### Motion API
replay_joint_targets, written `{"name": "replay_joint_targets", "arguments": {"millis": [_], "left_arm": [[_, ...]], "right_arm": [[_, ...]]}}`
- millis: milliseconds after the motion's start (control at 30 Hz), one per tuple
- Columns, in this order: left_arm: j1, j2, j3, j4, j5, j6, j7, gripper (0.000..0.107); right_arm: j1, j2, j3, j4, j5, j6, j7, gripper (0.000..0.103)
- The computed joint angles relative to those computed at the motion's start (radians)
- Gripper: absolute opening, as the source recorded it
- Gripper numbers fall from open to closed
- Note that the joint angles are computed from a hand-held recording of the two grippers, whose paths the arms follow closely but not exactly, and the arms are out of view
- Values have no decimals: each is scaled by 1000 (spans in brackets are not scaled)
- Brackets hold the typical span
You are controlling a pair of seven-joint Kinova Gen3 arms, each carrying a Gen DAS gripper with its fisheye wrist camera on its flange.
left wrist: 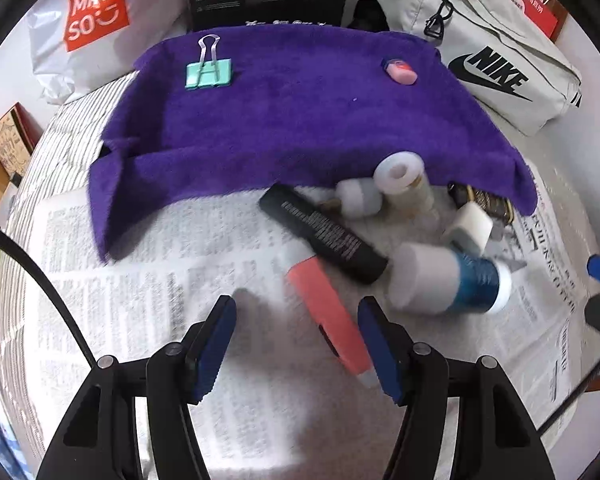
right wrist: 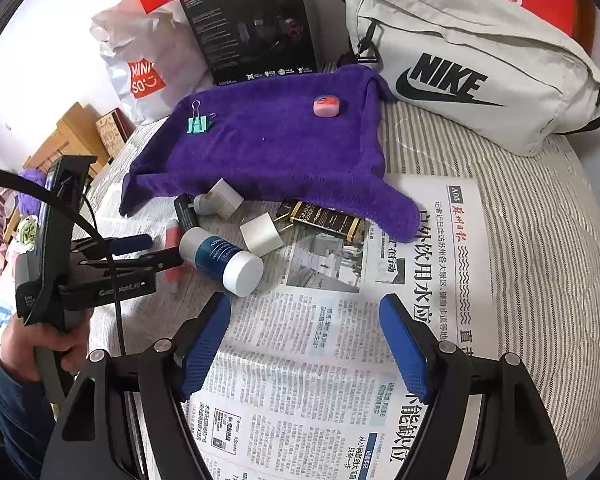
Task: Organize rigid objects
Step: 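Grasp the pink-and-black marker with the left tool while the right tool grasps the dark bottle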
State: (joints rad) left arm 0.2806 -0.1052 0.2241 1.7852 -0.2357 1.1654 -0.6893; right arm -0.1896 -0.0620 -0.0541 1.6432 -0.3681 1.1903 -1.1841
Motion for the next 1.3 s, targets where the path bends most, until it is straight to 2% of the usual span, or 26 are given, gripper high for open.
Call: {"name": "replay_joint_targets", "arguments": {"millis": [133, 233, 300, 367, 400, 467, 567, 633, 900, 1000, 1067, 1133, 1300], "left_arm": [[1, -12, 29, 15, -46, 56, 36, 62], [9, -18, 26, 31, -60, 29, 45, 62], [17, -18, 35, 38, -79, 13, 45, 57], [24, -29, 39, 54, -91, -21, 40, 35], [26, -37, 40, 62, -94, -31, 37, 31], [20, -47, 42, 74, -97, -46, 46, 17], [10, -65, 34, 91, -82, -62, 28, 16], [6, -84, 46, 98, -83, -37, 26, 16], [-31, -125, 42, 126, -35, -56, -3, 17], [-40, -115, 56, 124, -45, -60, -2, 17], [-43, -117, 55, 128, -42, -67, -2, 17], [-46, -124, 47, 133, -30, -77, -12, 17], [-59, -138, 36, 144, -5, -93, -43, 17]], "right_arm": [[-3, 0, -4, 1, 15, -11, -12, 76], [-2, 9, -2, -2, 6, -11, -11, 76], [-2, 12, -4, -2, 10, -13, -22, 76], [1, 12, 0, 1, 0, -14, -18, 76], [3, 13, 2, 1, -4, -13, -14, 76], [9, 14, 6, 8, -13, -22, -12, 76], [14, 30, 6, 8, -14, -30, -26, 76], [14, 38, 2, 12, -8, -48, -24, 76], [-16, 81, -28, 49, 58, -230, 30, 76], [-19, 120, -36, 39, 52, -244, 59, 68], [-22, 145, -43, 36, 44, -246, 85, 57], [-28, 158, -52, 39, 56, -261, 99, 52], [-47, 164, -68, 55, 83, -316, 121, 52]]}}
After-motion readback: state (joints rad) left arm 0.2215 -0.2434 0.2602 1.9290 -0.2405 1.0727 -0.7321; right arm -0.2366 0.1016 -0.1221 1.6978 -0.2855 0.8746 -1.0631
